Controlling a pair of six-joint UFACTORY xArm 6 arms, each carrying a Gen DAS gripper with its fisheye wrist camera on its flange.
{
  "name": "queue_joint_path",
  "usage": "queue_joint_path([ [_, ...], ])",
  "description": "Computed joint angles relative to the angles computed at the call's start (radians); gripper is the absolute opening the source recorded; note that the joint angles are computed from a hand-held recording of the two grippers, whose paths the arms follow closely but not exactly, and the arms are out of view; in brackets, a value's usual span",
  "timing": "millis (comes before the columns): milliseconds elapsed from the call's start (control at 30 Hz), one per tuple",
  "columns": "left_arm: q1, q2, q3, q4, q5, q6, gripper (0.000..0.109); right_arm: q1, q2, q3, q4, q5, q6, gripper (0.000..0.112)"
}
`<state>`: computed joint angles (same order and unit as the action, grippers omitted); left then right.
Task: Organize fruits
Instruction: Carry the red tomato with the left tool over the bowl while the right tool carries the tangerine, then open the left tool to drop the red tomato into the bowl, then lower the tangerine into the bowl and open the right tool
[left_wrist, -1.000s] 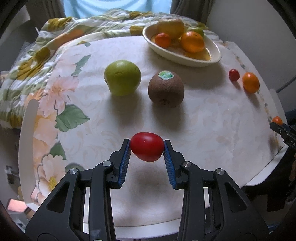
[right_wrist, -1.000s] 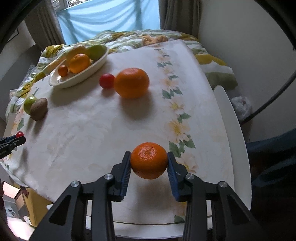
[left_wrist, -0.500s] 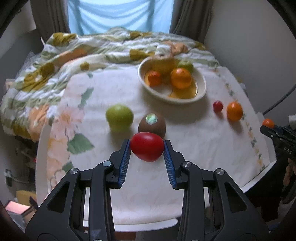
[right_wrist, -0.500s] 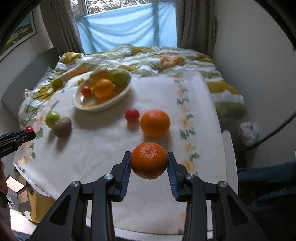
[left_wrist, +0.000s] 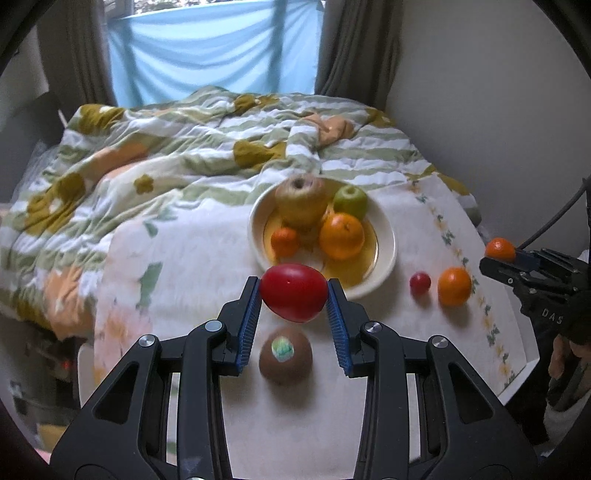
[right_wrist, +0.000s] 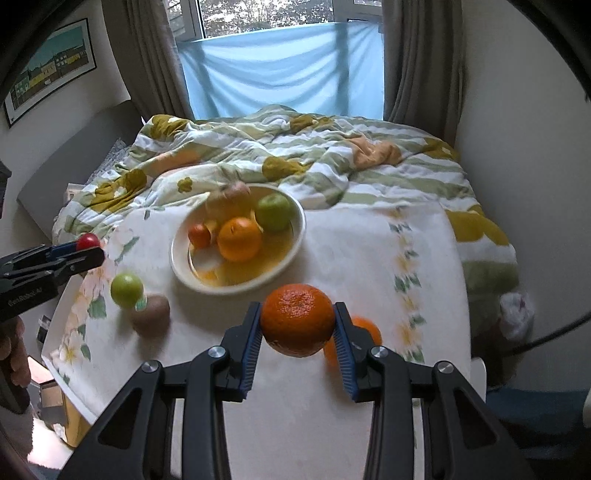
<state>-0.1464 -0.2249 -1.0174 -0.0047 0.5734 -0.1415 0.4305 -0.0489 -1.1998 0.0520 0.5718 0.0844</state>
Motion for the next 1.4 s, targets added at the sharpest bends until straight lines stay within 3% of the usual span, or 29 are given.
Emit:
queue_joint_path([
  [333, 0.068, 0.272, -0.267, -0.160, 0.036, 0.199, 0.043, 0.010, 0.220, -0.255, -0.023, 0.036, 0.056, 0.035],
  [667, 0.102, 0.525, -0.516, -0.268, 0.157, 0.361, 0.043, 0.013, 0.359, -0.403, -0.063, 0.080, 0.142, 0.035],
  [967, 0.117, 0.614, -0.608, -0.299, 0.221, 0.442, 0.043, 0.013, 0.402, -0.445, -0.095, 0.101, 0.223, 0.035],
  [1067, 0.115, 0.619, -0.617, -0.255, 0.224, 0.440, 0.044, 0.015, 0.405, -0.449, -0.110, 0.102, 0.246, 0.035],
  [1100, 0.114, 0.613, -0.610, -0.247, 0.214, 0.448, 0.047, 0.016, 0.406, -0.450, -0.115, 0.103, 0.253, 0.035],
  [1133, 0.115, 0.608, -0.605, -0.258, 0.210, 0.464, 0.064, 0.017, 0.406, -0.451, -0.119, 0.104, 0.258, 0.035],
  [1167, 0.118, 0.605, -0.605, -0.278, 0.211, 0.480, 0.096, 0.018, 0.408, -0.454, -0.124, 0.106, 0.264, 0.035],
  [1200, 0.122, 0.604, -0.609, -0.298, 0.217, 0.491, 0.103, 0.020, 0.410, -0.458, -0.131, 0.109, 0.272, 0.035],
  [1400, 0.131, 0.581, -0.599, -0.292, 0.226, 0.505, 0.103, 0.024, 0.409, -0.463, -0.141, 0.112, 0.285, 0.035],
])
